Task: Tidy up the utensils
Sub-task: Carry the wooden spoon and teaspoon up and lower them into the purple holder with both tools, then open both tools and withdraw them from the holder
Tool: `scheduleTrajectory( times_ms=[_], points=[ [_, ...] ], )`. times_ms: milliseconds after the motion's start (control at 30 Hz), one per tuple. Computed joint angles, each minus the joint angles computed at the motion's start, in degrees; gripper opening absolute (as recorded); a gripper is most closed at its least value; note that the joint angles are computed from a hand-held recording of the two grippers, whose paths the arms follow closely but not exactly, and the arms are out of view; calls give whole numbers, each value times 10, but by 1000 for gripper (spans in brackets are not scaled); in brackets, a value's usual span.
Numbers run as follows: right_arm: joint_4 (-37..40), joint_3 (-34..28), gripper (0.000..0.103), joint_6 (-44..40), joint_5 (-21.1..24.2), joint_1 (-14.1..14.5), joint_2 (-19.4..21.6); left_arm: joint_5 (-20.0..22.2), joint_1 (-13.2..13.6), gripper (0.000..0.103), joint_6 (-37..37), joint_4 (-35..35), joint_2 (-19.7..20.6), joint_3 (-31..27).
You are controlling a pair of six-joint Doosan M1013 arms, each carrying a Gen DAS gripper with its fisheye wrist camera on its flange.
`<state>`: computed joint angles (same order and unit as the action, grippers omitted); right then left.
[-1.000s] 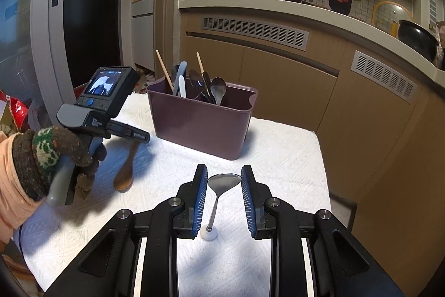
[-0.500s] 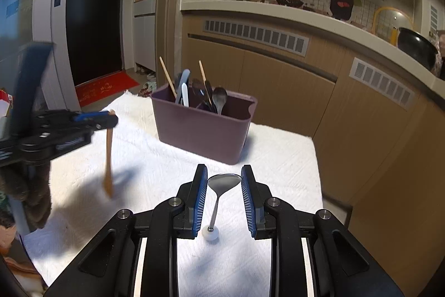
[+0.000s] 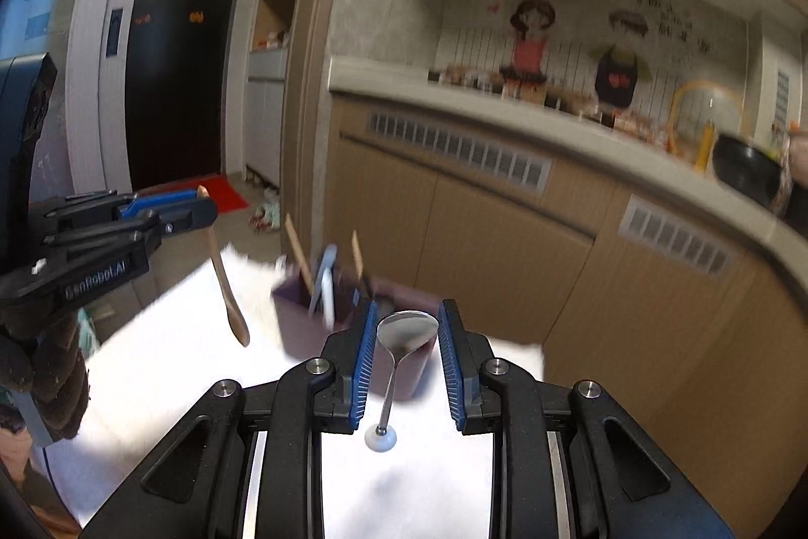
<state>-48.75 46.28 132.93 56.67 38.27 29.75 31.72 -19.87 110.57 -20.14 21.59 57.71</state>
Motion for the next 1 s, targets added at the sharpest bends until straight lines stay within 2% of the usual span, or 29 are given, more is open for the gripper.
scheduleTrajectory(
  times_ms=[133, 233, 467, 600, 633, 700, 800, 867, 967, 1000],
  points=[
    [14, -92, 26, -45, 20, -13, 35, 15, 0, 11, -6, -10, 28, -65],
    [45, -167, 26, -76, 37, -28, 70, 43, 0, 11, -18, -9, 56, -117],
    [126, -286, 26, -134, 81, -56, 150, 148, 0, 11, -69, 21, 138, -224],
    [178, -355, 26, -158, 132, -72, 206, 219, 2, 11, -104, 35, 191, -281],
    [185, -356, 26, -154, 137, -74, 211, 241, 3, 11, -115, 35, 207, -299],
    [212, -386, 26, -158, 160, -82, 234, 268, 5, 11, -131, 33, 223, -313],
    [249, -392, 25, -152, 175, -90, 247, 290, 8, 11, -145, 31, 233, -311],
    [254, -352, 24, -140, 158, -92, 233, 288, 9, 11, -147, 31, 229, -295],
    [252, -315, 26, -128, 138, -91, 220, 255, 10, 13, -137, 33, 205, -246],
    [252, -299, 26, -121, 128, -90, 212, 241, 9, 20, -135, 39, 196, -230]
  ],
)
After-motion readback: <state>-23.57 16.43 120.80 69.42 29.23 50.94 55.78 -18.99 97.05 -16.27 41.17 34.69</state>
